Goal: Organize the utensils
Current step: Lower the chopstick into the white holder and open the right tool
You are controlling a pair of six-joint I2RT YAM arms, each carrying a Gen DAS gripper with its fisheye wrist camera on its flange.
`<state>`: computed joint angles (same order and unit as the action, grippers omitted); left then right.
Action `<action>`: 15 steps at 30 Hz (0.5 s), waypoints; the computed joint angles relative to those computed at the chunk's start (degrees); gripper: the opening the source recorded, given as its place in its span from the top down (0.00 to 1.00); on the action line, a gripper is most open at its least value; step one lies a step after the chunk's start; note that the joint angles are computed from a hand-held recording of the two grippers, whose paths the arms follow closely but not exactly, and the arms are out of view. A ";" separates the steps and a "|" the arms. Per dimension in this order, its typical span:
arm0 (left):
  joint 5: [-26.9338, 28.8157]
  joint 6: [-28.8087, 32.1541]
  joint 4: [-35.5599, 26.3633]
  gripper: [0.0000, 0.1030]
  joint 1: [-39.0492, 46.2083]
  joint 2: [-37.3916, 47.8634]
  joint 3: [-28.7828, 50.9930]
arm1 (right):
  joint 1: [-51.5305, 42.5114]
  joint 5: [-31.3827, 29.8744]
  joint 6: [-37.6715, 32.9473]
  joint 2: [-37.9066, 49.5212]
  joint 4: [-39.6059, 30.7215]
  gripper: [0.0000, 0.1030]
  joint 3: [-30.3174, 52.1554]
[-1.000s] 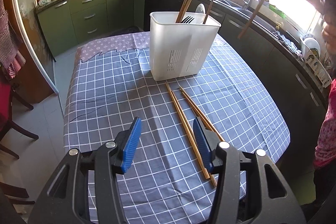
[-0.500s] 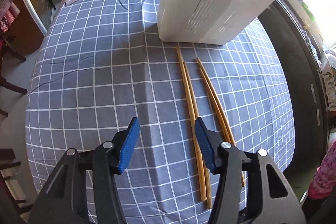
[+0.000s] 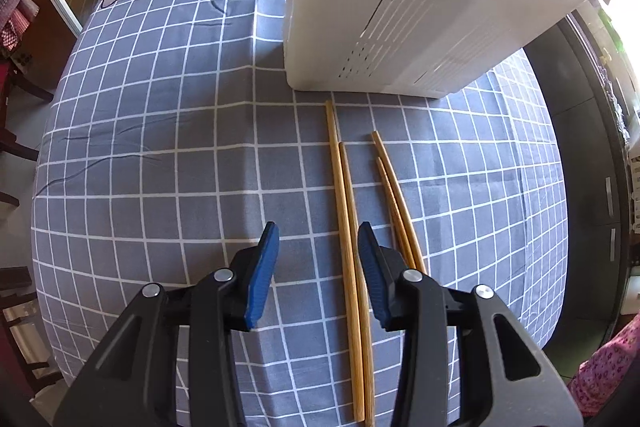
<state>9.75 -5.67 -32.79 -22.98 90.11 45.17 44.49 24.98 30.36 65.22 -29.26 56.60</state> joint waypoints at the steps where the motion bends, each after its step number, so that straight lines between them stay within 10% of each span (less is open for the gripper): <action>1: -0.83 -0.49 0.33 0.63 -0.85 0.58 0.30 | 1.55 0.76 0.95 -2.73 -0.41 0.83 -2.23; 15: -10.06 -4.34 -0.63 0.72 -8.44 7.63 5.76 | 21.72 10.60 25.07 -24.69 -16.34 0.71 -23.08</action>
<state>-0.31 -10.01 -33.42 -31.42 97.73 50.93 66.21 35.58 55.43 40.53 -45.60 33.52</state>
